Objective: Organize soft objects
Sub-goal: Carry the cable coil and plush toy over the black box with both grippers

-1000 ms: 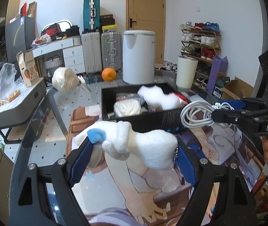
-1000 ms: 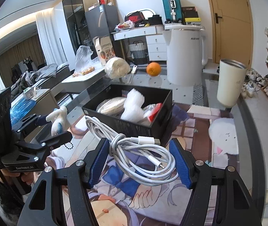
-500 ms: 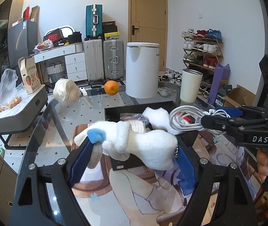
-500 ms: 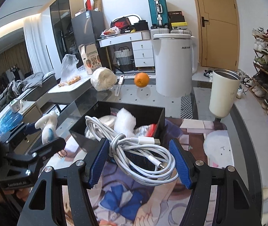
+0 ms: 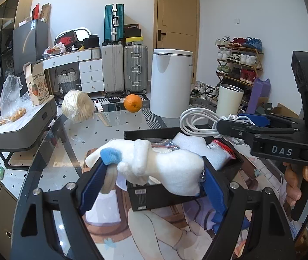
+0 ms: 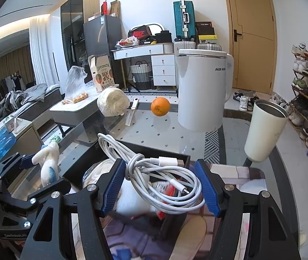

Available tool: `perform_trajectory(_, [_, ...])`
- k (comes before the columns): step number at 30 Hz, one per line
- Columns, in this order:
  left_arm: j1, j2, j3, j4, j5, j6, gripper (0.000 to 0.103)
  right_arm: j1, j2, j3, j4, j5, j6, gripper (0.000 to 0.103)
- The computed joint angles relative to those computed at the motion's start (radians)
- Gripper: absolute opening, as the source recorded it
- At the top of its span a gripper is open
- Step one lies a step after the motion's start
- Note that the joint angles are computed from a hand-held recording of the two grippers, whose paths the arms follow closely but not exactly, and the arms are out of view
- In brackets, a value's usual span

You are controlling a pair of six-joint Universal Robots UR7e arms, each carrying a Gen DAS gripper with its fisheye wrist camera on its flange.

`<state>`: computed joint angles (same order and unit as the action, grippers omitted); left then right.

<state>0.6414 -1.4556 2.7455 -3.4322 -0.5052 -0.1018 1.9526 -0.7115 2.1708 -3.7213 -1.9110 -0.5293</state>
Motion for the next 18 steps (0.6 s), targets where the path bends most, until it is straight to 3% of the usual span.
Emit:
perform_trajectory(8, [0.076,0.110,-0.054,-0.156,-0.026,0.121,0.083,-0.026,0.040,-0.070,0.022,0.013,-0.039,0.067])
perform_trajectory(18, [0.146,0.172,-0.102,-0.200,-0.052,0.188,0.083,-0.033,0.097,-0.150,0.076,-0.004,-0.086,0.067])
